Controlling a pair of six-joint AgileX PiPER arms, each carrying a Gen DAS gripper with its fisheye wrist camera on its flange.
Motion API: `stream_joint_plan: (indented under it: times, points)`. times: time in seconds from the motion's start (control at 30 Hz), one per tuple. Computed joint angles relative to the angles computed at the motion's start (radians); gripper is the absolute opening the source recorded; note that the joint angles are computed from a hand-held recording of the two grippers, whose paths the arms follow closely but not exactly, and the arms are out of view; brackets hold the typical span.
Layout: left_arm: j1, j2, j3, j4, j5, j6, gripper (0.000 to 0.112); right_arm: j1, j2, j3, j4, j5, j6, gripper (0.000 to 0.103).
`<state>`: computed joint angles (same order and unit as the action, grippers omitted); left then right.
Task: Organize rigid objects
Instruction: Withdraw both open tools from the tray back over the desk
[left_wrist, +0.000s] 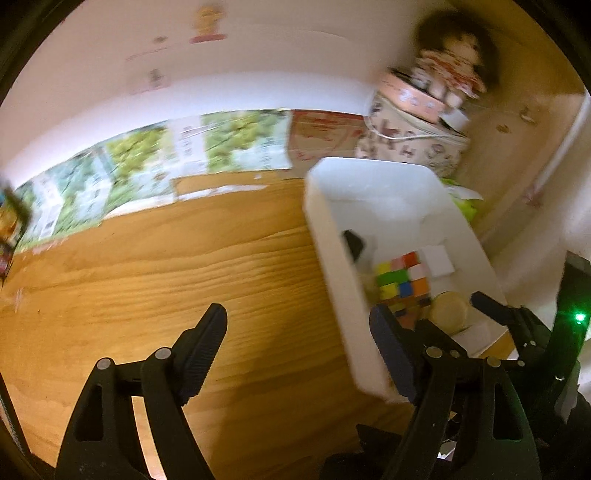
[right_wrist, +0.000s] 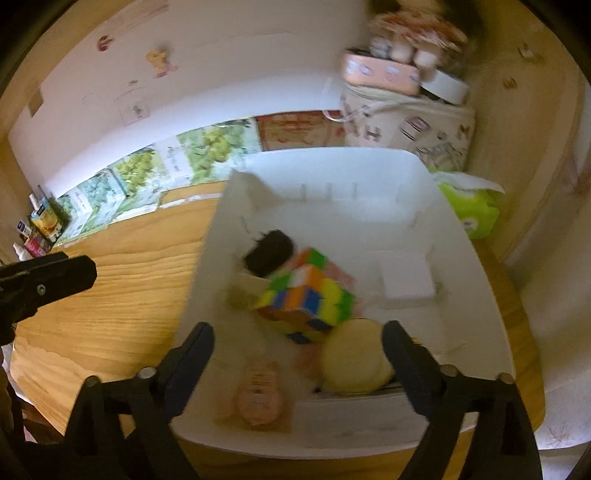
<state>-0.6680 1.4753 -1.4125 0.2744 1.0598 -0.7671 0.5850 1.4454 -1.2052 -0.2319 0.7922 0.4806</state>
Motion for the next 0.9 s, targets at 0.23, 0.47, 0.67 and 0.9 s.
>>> stream_joint_plan:
  times: [0.23,0.47,0.67,0.9]
  points:
    - [0.181,-0.226,0.223,-0.079,0.016,0.107,0.082,0.270,0.092,-0.110,-0.177,0.082,0.292,0.102]
    - [0.517,-0.394,0.382,-0.249,0.052,0.382,0.082,0.477,0.215,-0.232,-0.200,0.157,0.415,0.102]
    - [0.835,-0.457,0.475,-0.406,0.113,0.580,0.082,0.597,0.297,-0.335,-0.234,0.220,0.436,0.102]
    - [0.929,-0.519,0.527,-0.419,0.153,0.613,0.082,0.639,0.301,-0.377,-0.220,0.252,0.416,0.102]
